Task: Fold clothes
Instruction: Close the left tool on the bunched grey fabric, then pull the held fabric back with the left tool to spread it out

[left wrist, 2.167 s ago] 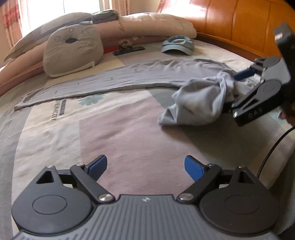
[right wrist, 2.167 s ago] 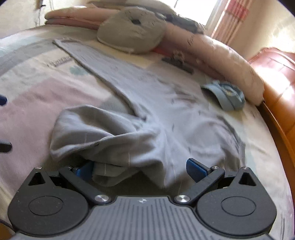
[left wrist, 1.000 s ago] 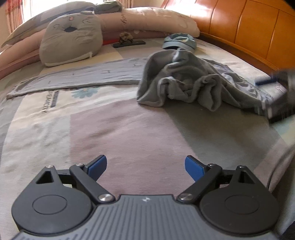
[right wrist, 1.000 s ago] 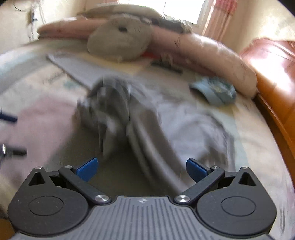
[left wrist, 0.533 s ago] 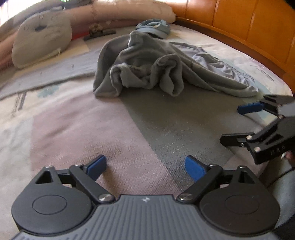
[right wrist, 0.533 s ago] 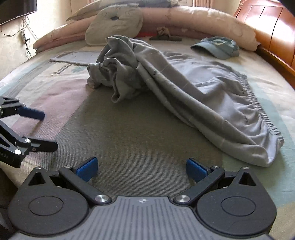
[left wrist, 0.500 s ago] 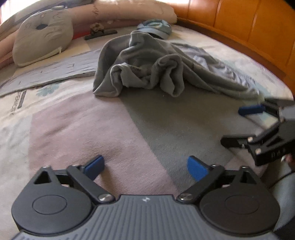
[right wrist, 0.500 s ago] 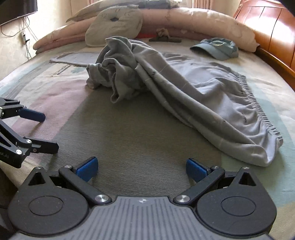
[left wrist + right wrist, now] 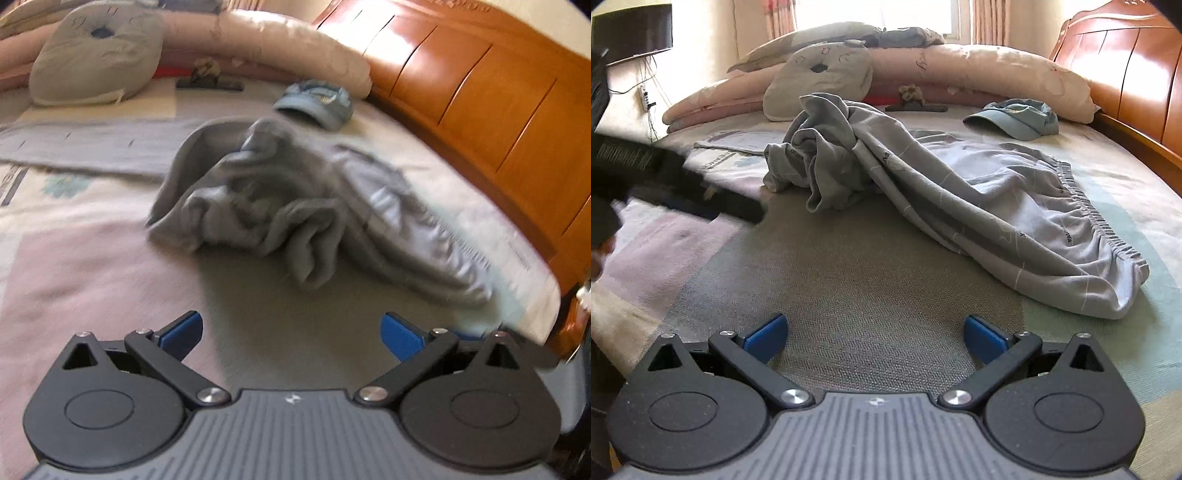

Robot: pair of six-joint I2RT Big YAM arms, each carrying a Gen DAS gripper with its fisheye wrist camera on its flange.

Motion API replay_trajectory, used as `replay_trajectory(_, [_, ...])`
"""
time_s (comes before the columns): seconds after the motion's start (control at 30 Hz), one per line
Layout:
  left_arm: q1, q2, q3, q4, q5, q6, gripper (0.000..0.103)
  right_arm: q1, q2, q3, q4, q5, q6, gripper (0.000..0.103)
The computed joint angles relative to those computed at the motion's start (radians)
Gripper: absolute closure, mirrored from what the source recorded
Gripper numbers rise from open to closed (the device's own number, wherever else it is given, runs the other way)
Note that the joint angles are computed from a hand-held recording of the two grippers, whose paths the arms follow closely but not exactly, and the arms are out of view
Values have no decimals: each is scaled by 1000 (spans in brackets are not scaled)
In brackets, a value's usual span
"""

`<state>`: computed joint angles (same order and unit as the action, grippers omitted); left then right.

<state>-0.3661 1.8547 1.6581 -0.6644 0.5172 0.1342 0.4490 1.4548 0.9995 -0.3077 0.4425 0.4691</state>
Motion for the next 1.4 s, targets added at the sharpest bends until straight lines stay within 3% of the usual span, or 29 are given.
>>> replay_trajectory(0.13, [-23,20,11,71,30,-37,6,-1,-5,-12,20,-5,-13,0])
replay_trajectory(0.17, [-28,26,12,89,33,-50,14,-1,-6,-15,24,-6,-17,0])
replay_trajectory(0.2, [-33,32,13,106,35,-64,30,-1,-8,-18,29,-7,-20,0])
replay_trajectory(0.23, [-39,41,18,112,20,-72,36,-1,-8,-20,33,-9,-23,0])
replay_trajectory(0.3, [-49,54,23,130,-19,-86,60,-3,-10,-24,38,-13,-27,0])
replay_trajectory(0.4, [-55,63,13,175,-75,-107,63,-3,-11,-23,36,-17,-29,0])
replay_trajectory(0.5, [-51,62,2,215,-77,-137,64,-4,-11,-22,33,-19,-29,0])
replay_trajectory(0.6, [-49,80,25,201,-52,-152,66,-3,-9,-19,31,-18,-30,0])
replay_trajectory(0.63, [-49,87,35,194,-39,-157,72,-3,-9,-18,30,-17,-30,0])
replay_trajectory(0.7, [-51,101,52,185,-42,-158,94,-3,-8,-19,34,-15,-33,0])
replay_trajectory(0.77, [-45,100,50,194,-50,-168,100,-3,-9,-20,32,-15,-32,0])
replay_trajectory(0.9, [-17,60,15,221,-29,-172,101,-2,-5,2,-14,-14,-12,0])
replay_trajectory(1.03, [25,18,-15,201,6,-162,101,-1,1,21,-51,-12,4,0])
replay_trajectory(1.27, [107,-60,-90,208,-23,-74,101,3,17,74,-154,-4,57,0])
replay_trajectory(1.4, [157,-89,-108,212,-31,-66,101,2,26,104,-209,-9,89,0])
